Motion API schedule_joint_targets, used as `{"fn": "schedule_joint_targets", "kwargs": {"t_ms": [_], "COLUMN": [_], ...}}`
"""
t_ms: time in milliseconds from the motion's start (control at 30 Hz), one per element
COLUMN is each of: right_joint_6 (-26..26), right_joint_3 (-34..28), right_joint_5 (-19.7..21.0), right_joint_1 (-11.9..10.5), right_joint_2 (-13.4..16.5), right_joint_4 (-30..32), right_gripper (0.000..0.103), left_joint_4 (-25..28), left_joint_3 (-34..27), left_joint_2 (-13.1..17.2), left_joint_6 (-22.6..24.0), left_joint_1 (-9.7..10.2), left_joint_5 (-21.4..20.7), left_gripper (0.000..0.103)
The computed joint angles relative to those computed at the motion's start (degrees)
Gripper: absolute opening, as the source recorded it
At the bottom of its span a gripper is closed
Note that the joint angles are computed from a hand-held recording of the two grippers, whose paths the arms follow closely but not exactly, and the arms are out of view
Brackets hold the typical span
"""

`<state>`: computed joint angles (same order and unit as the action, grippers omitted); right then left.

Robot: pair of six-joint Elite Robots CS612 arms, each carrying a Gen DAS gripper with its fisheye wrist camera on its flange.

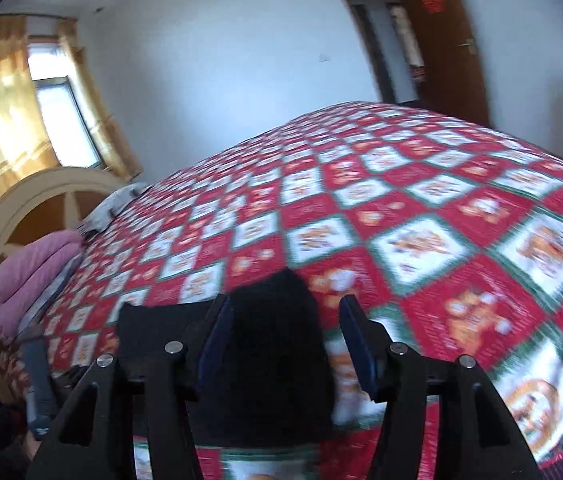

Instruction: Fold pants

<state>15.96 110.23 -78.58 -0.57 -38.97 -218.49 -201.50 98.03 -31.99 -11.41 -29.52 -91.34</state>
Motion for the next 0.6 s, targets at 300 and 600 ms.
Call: {"fn": "schedule_joint_targets", "kwargs": {"t_ms": [300,600], "right_joint_6": [-8.29,-15.92], "right_joint_3": [-19.19,-30.80], "right_joint_5": [19.68,27.44], "right_joint_1": [3.35,5.01], "right_joint_2": [4.79,9.34], "right_joint_4": [31.92,55.66], "right_gripper": [0.057,0.042], "left_joint_4": [-1.13,-3.75], "left_joint_3": [1.49,1.39], "left_joint_2": [-0.15,0.81], "left_joint_6": [-0.40,1.23], "left_joint_1": [0.56,0.69], "left_joint_5": [-1.72,-2.13], "left_gripper": [0.103,0.103]}}
